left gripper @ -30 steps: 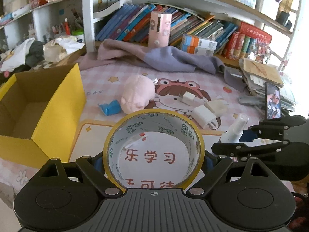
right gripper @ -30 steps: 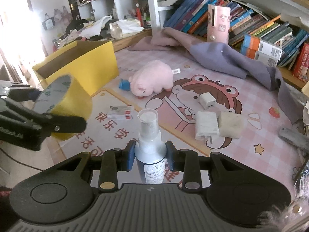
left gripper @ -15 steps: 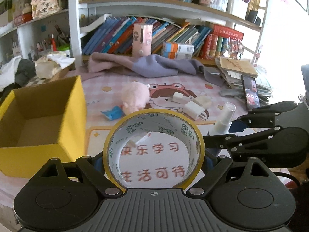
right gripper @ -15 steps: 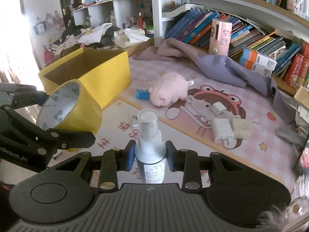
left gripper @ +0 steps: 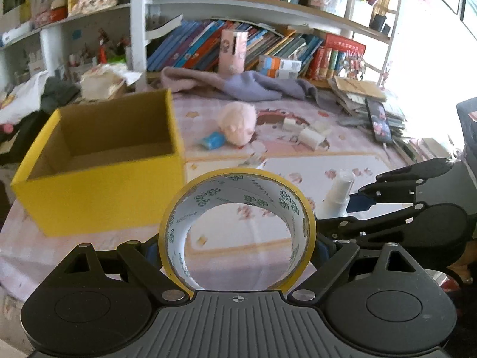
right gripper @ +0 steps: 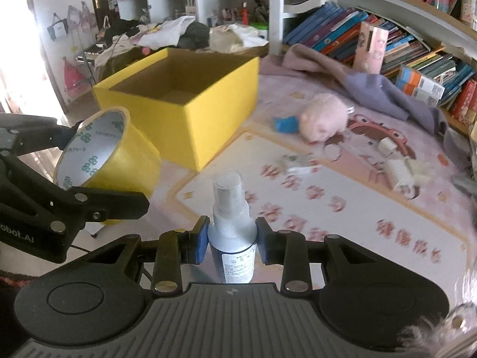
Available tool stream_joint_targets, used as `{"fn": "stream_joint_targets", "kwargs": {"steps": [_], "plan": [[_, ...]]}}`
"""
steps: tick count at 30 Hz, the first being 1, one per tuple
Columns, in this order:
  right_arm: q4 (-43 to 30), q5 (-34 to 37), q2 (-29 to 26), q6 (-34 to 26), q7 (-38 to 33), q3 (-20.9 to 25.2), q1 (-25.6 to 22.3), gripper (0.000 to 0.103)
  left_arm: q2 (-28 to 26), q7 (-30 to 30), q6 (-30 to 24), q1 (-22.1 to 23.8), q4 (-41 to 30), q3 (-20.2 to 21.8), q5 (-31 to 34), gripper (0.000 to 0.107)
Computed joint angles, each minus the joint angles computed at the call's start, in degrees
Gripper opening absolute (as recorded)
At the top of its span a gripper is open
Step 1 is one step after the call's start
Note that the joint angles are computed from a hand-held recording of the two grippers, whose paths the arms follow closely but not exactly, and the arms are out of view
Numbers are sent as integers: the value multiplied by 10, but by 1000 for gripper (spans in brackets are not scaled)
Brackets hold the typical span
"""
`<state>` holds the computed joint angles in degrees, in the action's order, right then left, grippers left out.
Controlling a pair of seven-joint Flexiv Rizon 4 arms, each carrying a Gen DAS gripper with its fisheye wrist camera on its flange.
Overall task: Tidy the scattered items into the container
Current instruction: 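Lift the tape roll with the left tool while the right carries the spray bottle toward the yellow box, then lower the tape roll into the yellow box and open the left tool while the right releases the bottle inside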
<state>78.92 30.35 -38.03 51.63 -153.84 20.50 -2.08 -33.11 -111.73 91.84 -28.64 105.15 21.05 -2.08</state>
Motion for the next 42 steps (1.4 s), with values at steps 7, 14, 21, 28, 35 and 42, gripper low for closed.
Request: {"fn": "stream_joint_targets", "kwargs": {"steps": [7,14,21,28,35,42], "plan": [[71,21,46,39,-10,15,11,31,38,-25,50,-21,87,37,-13,91],[102,32,73,46,-38,25,25,31,50,-13,104,-61,145,78,-67,91],[82,61,80,16,-49,30,36,31,35,22,130,-150,169,178,-148,91],[19,105,64,17,-73,36,49,31,17,83,161,-157,147,211,-199,91],[-90,106,5,9,-63,35,73,31,-20,150,166,-117,81,197,-243,91],[-221,53,-83,-13,-18,25,124,31,-61,223,121,-33,-5,139,-268,91]]}}
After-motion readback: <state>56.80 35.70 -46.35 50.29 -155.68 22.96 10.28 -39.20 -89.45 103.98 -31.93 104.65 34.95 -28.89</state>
